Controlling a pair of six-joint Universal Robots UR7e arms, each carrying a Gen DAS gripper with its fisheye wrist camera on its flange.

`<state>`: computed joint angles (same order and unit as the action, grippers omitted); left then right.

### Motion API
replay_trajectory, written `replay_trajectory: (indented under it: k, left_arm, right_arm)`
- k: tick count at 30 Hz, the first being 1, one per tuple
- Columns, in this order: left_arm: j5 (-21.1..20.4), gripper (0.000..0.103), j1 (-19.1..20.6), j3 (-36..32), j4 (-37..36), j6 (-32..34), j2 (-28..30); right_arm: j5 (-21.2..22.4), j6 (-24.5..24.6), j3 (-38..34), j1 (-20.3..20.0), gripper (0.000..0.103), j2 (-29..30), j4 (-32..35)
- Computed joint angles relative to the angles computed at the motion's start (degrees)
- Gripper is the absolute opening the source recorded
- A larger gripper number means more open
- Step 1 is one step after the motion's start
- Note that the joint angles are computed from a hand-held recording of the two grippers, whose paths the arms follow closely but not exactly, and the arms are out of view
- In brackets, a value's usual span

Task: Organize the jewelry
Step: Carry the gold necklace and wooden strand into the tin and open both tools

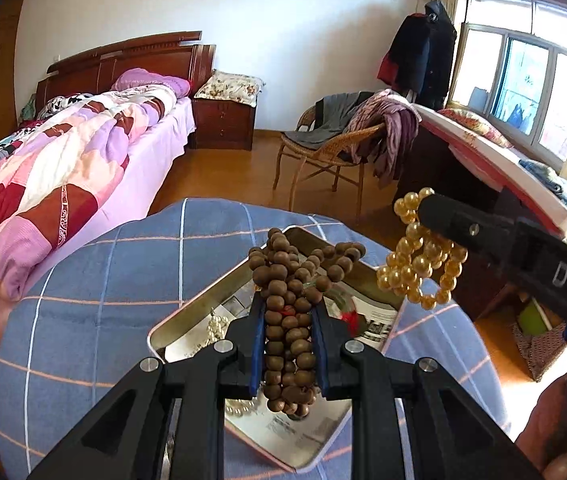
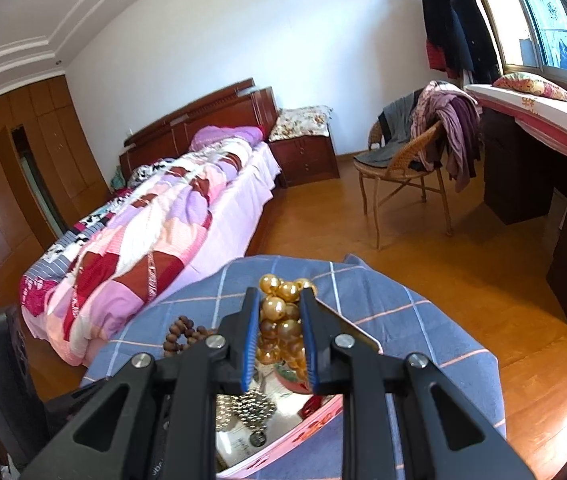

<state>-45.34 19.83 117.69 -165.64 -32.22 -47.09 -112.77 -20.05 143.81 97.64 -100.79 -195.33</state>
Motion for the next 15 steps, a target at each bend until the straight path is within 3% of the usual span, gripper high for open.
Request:
replay_trajectory:
  k: [15]
  left_arm:
    - [-1.00,0.020,3.45,-5.42,8.19,-2.22,5.01]
  right_arm:
    - [2.42,2.30,-2.65,-7.30,0.023,3.75,6.61]
